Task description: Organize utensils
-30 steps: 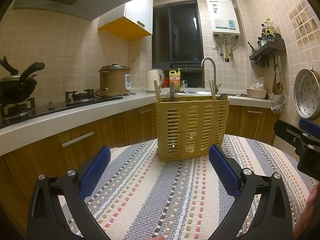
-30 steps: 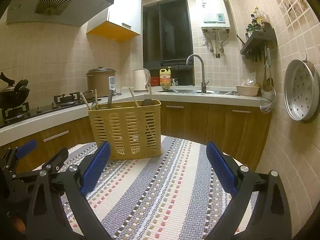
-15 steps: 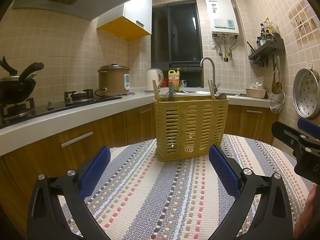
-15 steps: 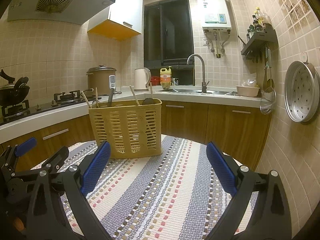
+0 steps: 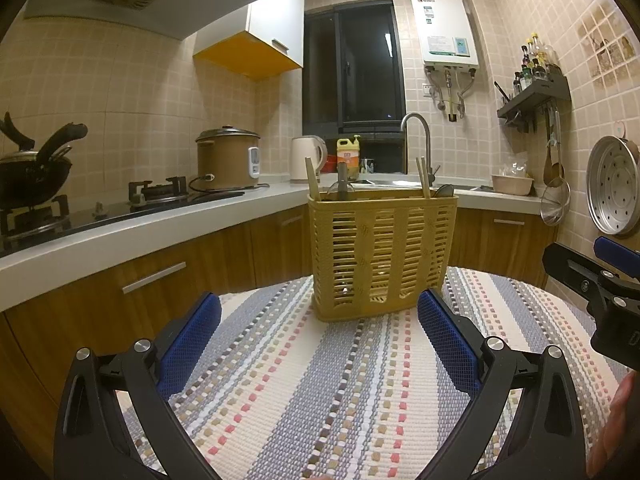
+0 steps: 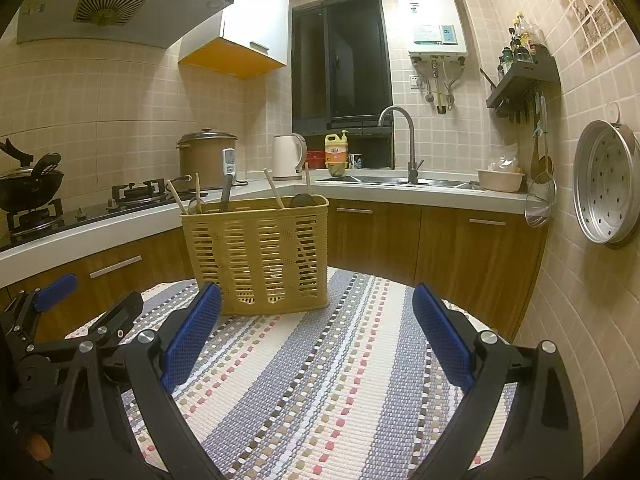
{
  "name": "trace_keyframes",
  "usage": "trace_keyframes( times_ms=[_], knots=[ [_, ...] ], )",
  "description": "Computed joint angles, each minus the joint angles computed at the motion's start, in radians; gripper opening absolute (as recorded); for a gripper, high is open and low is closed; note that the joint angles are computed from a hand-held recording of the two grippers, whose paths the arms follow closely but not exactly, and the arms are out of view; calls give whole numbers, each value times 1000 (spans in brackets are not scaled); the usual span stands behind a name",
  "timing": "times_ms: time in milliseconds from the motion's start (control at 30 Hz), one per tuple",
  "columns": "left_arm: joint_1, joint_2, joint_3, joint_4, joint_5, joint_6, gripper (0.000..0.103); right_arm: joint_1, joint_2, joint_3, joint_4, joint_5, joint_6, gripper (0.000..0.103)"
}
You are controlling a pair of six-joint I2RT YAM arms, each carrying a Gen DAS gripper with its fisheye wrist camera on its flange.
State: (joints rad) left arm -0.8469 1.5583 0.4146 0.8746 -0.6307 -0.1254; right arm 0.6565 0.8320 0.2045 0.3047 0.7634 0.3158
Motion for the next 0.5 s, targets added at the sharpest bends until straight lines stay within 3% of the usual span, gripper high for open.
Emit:
trace_keyframes(
  times_ms=[500],
  knots=[
    [-2, 1, 2, -4, -2, -1, 95, 2, 10, 3, -1, -10, 5, 92]
  ],
)
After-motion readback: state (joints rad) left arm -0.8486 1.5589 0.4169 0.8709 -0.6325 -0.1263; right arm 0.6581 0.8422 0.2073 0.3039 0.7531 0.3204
